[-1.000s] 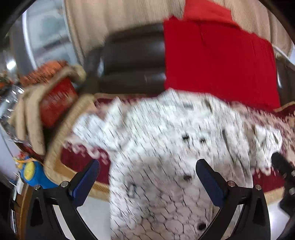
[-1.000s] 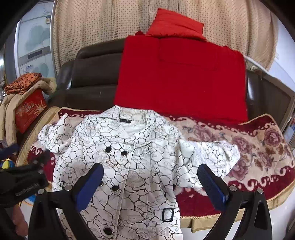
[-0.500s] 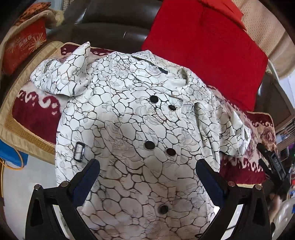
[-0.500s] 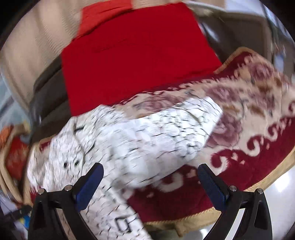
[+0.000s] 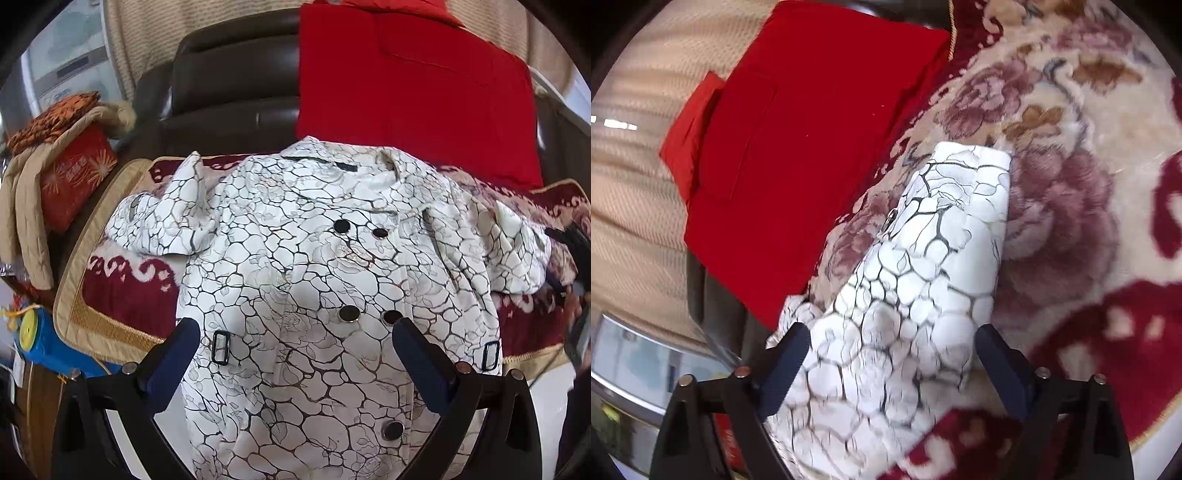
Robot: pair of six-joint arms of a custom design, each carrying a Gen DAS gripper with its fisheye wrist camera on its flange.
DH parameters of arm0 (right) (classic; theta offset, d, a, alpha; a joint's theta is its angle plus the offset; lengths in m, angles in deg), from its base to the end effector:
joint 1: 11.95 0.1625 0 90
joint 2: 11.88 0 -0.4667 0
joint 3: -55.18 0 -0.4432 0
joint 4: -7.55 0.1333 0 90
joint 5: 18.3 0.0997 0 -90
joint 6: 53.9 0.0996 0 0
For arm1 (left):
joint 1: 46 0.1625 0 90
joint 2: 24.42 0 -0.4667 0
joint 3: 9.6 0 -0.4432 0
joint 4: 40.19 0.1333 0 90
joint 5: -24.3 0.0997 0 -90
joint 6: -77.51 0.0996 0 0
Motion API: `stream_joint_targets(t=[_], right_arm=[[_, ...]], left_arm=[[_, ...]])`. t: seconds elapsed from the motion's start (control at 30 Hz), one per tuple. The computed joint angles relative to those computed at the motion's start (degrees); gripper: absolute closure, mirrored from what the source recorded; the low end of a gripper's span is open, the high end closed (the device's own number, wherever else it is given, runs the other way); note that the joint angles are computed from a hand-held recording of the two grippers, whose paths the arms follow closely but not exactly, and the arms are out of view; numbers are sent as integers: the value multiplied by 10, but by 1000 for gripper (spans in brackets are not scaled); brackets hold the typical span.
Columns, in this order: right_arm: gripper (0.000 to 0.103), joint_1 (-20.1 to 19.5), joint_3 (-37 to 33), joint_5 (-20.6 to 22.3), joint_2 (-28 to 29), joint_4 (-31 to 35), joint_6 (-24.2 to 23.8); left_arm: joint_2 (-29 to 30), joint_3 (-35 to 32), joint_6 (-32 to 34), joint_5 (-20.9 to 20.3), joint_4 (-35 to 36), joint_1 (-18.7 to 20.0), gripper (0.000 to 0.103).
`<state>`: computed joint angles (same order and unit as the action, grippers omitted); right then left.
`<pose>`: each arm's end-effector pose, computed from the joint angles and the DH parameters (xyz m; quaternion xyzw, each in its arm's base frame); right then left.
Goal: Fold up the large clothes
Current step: 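Grasp the coat sleeve with the right gripper and lift it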
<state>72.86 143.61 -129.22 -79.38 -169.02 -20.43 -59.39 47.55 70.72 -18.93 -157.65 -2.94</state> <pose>0.0323 -0.7243 0.4878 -0.3664 -0.7473 0.5541 0.0177 -0.5158 -0.7638 0.2039 0.2975 0.8675 -0.2169 0.3346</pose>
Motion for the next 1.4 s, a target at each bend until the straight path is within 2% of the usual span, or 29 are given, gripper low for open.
stream_joint_targets(t=[0.1, 0.17, 0.23, 0.27, 0.33, 0.37, 0.43, 0.47, 0.53, 0.6, 0.67, 0.7, 0.77, 0.83, 0.93, 1.1, 1.27, 1.37, 1.4], right_arm=[[21, -14, -11, 14, 8, 7, 32], [28, -16, -17, 6, 15, -4, 38], [47, -12, -32, -16, 18, 19, 38], [48, -11, -32, -22, 15, 30, 47], [48, -13, -20, -8, 7, 1, 52], [47, -11, -19, -18, 6, 0, 49], [30, -6, -25, -48, 5, 21, 51], [28, -8, -26, -51, 6, 24, 62], [26, -15, -27, -36, 11, 13, 68], [26, -12, -44, -53, 23, 27, 40], [49, -7, -65, -55, 34, 39, 9], [78, -4, -78, -55, 40, 54, -6], [80, 9, -102, -87, 53, 80, -28], [82, 25, -116, -102, 63, 71, -56], [83, 57, -156, -117, 94, 40, -128], [83, 114, -258, -87, 170, 51, -256], [83, 157, -394, -25, 275, 160, -338], [67, 173, -480, -3, 342, 283, -344], [41, 175, -505, 7, 360, 337, -335]], left_arm=[[4, -8, -4, -8, 16, 4, 0], [4, -12, -9, -7, 18, 6, 0], [4, -14, -15, -5, 16, 8, 0], [3, -13, -16, -4, 12, 9, 0], [-1, -9, -14, 1, -4, 11, 0], [0, -9, -11, 6, -8, 12, 0], [3, -15, -9, 10, -4, 15, 0], [4, -18, -12, 10, -2, 16, 0], [4, -21, -19, 8, 4, 19, 0], [4, -24, -25, 6, 9, 23, 0], [3, -24, -26, 9, 7, 25, 0], [3, -25, -28, 11, 6, 26, 0], [1, -28, -33, 12, 4, 30, 0], [0, -29, -36, 15, 0, 33, 0], [-1, -35, -39, 18, -5, 40, 0], [-5, -36, -46, 26, -19, 49, 0], [-17, -27, -57, 38, -29, 57, 0], [-24, -23, -67, 47, -27, 61, 0], [-26, -23, -72, 49, -25, 62, 0]])
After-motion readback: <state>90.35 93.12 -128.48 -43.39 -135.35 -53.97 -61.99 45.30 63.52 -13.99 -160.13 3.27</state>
